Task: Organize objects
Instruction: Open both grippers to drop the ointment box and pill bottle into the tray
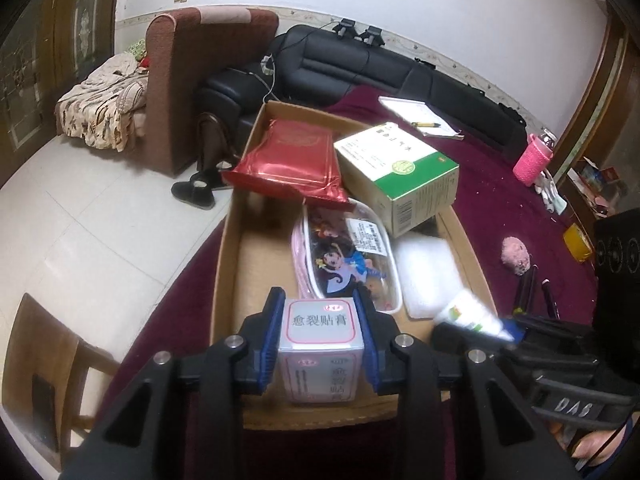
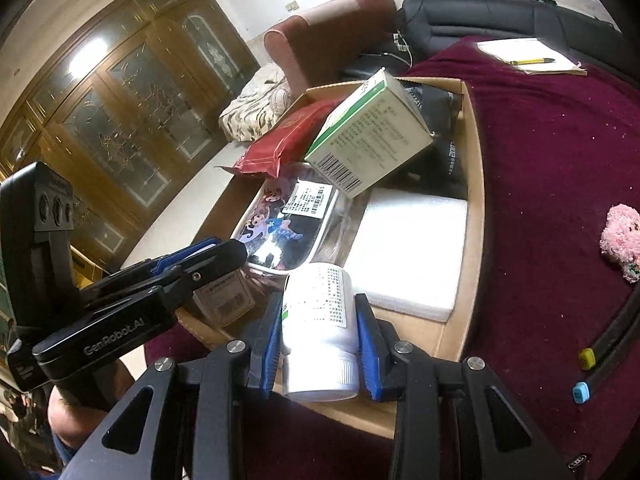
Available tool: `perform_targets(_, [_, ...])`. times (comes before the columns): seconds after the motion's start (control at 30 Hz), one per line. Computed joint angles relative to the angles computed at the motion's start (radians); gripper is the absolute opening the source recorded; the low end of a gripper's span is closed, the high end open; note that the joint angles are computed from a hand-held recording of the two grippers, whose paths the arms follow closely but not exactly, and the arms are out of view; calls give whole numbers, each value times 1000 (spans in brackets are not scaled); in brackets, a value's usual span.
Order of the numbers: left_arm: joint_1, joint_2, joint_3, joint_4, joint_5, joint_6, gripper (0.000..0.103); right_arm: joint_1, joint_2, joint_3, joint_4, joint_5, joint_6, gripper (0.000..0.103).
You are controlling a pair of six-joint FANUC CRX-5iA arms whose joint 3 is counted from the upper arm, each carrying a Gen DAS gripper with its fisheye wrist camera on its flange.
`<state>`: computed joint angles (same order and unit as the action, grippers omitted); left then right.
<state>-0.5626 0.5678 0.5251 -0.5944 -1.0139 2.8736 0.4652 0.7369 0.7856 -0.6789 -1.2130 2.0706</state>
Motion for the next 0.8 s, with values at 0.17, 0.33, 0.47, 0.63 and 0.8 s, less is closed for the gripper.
perform_targets(0.17, [0, 1, 2, -1, 2, -5, 35, -11, 2, 4, -15, -5, 22, 48])
perform_targets(0.33, [-6, -10, -7, -21, 12, 36, 47, -60, -24, -8, -79, -1, 48, 54])
perform_targets(0.47, [-18, -26, -7, -54, 8, 66, 48, -115, -40, -9, -130, -25, 51, 59])
perform_targets(0.63, [-33, -5, 52, -55, -12, 18, 51, -193, -64, -17, -152, -37, 24, 59])
perform_targets(0.8, [-36, 67, 171, 6, -14, -115, 55, -275, -68, -19, -113, -13, -24, 63])
